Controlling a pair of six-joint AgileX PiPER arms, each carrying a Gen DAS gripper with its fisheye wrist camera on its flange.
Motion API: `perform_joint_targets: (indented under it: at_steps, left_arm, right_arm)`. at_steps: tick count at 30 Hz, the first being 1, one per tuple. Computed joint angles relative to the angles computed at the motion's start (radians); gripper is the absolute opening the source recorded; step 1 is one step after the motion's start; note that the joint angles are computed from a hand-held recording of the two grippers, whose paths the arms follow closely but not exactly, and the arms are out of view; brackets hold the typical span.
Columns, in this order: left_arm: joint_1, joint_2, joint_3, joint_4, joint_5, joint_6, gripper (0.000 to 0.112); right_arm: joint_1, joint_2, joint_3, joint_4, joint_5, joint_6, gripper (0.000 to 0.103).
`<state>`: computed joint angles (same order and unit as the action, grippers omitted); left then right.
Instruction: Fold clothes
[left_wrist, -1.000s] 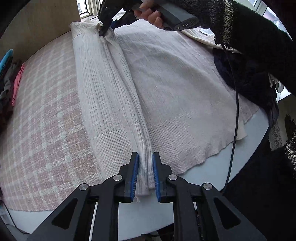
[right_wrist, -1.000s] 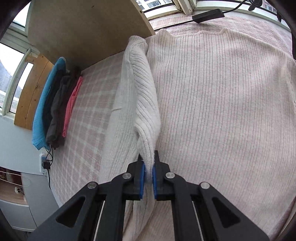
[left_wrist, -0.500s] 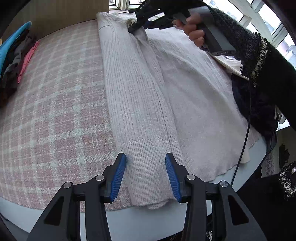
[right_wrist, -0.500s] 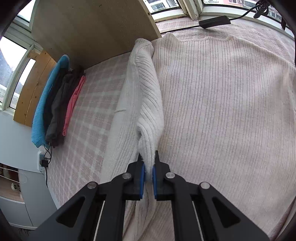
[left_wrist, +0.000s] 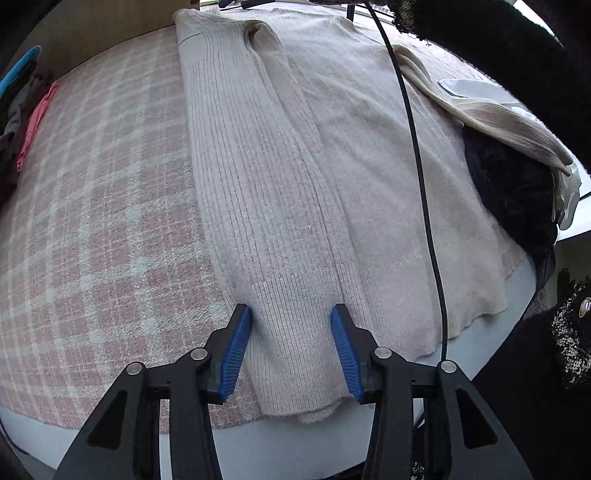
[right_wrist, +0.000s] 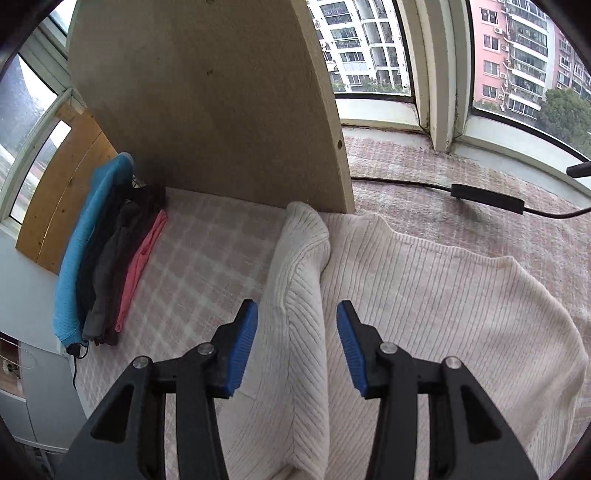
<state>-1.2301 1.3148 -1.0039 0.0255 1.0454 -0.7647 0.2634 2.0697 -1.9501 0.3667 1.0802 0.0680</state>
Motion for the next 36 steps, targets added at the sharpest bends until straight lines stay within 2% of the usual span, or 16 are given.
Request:
perform_joint_targets:
  at_steps: [2, 3, 4, 5, 8, 10, 12, 15, 16, 19, 21, 24, 27, 29, 33, 36]
  left_arm:
    - [0.001, 0.004, -0.003, -0.001, 0.002, 0.004, 0.043]
    - [0.001, 0.008, -0.005, -0.001, 0.003, 0.006, 0.043]
    - [0.001, 0.011, -0.007, 0.0, 0.004, 0.008, 0.043]
    - [0.002, 0.011, -0.007, -0.002, 0.002, 0.012, 0.043]
    - [0.014, 0.005, 0.001, -0.018, -0.009, 0.025, 0.043]
    - [0.019, 0.005, 0.005, -0.024, -0.015, 0.033, 0.044]
    - [0.02, 0.009, 0.003, -0.025, -0.016, 0.036, 0.044]
    - [0.021, 0.013, 0.003, -0.027, -0.019, 0.039, 0.044]
    - [0.022, 0.014, 0.004, -0.028, -0.02, 0.04, 0.044]
    - [0.019, 0.013, 0.007, -0.027, -0.027, 0.039, 0.044]
    - [0.018, 0.012, 0.011, -0.026, -0.032, 0.039, 0.044]
    - [0.008, 0.013, 0.014, -0.016, -0.038, 0.029, 0.045]
    - [-0.006, 0.022, 0.005, -0.006, -0.029, 0.032, 0.046]
    - [-0.014, 0.032, -0.014, 0.001, 0.0, 0.037, 0.045]
    - [-0.05, 0.003, -0.057, 0.067, 0.075, -0.002, 0.042]
    - [-0.068, -0.027, -0.088, 0.091, 0.086, 0.012, 0.043]
  right_arm:
    - [0.007, 0.086, -0.106, -0.005, 0.056, 0.014, 0.043]
    - [0.017, 0.119, -0.151, -0.029, 0.09, 0.026, 0.037]
    - [0.026, 0.132, -0.156, -0.046, 0.092, 0.03, 0.01]
    - [0.029, 0.115, -0.122, -0.044, 0.07, 0.031, 0.01]
    - [0.012, -0.038, 0.098, 0.04, -0.109, -0.027, 0.01]
    - [0.007, -0.065, 0.144, 0.004, -0.154, 0.018, 0.01]
    - [-0.004, 0.019, 0.064, -0.013, -0.079, 0.029, 0.012]
    - [-0.005, 0.08, -0.056, -0.062, -0.005, 0.02, 0.021]
    - [0.003, 0.058, -0.05, -0.104, -0.014, 0.044, 0.024]
    - [0.019, -0.083, 0.09, -0.138, -0.158, 0.03, 0.023]
    - [0.025, -0.1, 0.09, -0.097, -0.135, -0.02, 0.023]
    - [0.05, -0.087, 0.099, -0.078, -0.087, -0.038, 0.016]
    - [0.083, -0.023, 0.105, -0.161, -0.076, 0.02, 0.016]
    - [0.038, -0.044, 0.116, -0.078, -0.076, 0.017, 0.015]
    - [-0.06, -0.291, 0.264, 0.012, -0.043, -0.022, 0.016]
    - [-0.162, -0.497, 0.336, 0.028, 0.041, -0.056, 0.016]
